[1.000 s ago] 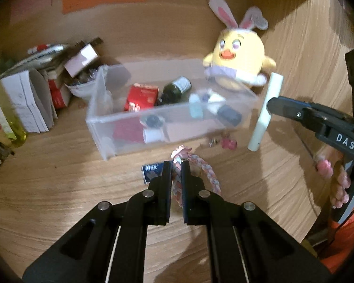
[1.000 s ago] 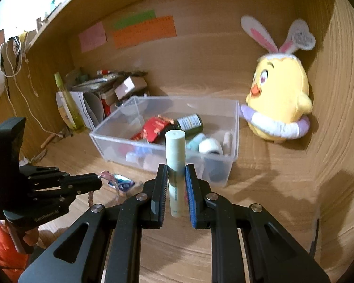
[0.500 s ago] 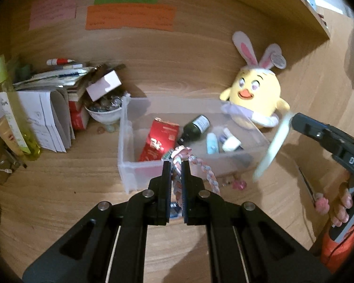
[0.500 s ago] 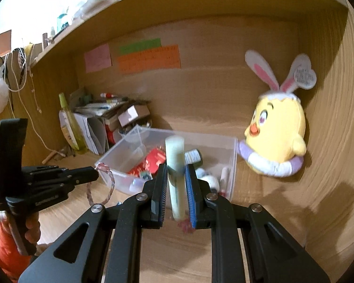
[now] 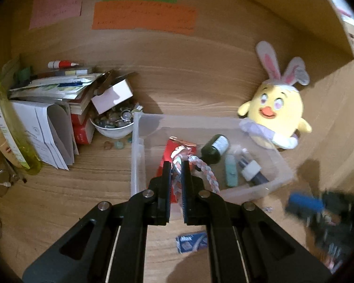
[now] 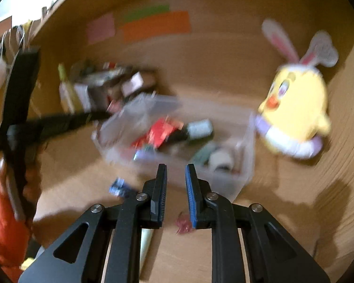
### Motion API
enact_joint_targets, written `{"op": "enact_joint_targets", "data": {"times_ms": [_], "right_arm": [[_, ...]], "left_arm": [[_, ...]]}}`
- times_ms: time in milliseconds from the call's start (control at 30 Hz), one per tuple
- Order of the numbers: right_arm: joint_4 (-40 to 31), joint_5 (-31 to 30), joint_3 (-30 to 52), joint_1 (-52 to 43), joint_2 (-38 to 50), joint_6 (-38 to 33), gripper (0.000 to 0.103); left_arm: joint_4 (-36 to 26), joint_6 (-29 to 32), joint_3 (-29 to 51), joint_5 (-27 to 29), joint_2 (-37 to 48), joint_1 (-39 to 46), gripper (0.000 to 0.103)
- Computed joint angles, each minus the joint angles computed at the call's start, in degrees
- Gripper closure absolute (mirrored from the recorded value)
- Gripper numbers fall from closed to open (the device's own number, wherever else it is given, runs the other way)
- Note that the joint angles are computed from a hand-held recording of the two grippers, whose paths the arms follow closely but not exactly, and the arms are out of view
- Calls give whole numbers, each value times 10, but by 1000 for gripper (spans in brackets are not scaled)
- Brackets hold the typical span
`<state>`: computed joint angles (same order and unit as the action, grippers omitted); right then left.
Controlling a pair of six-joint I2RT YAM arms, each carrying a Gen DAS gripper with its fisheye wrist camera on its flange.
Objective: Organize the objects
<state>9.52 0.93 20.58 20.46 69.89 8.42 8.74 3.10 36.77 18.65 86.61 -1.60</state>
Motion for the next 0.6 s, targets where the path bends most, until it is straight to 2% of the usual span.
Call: {"op": "enact_joint_targets", "data": {"times_ms": [67,133,267,433,500,567,600], "right_arm": [[7,-28,-10,3,25,6,78],[24,-47,-18,16,65,13,77],[55,-29,-13,71,144,24,77],[75,-2,-3,106,197,28,77],[88,19,-6,116,210,24,79],[89,54,-6,133,215,24,87],[92,65,-9,136,215,23,88]], "left_arm": [[1,-1,14,-4,21,-1,97],[2,-4,29,-8,41,-3,97],[0,-9,55,-19,78,-8,97],[-8,-7,76,-20,112,-10,97],[-12,-4,82,-19,122,-12,97],[-13,-1,86,-19,130,-15,97],[-15,0,88,-19,133,-16,97]]}}
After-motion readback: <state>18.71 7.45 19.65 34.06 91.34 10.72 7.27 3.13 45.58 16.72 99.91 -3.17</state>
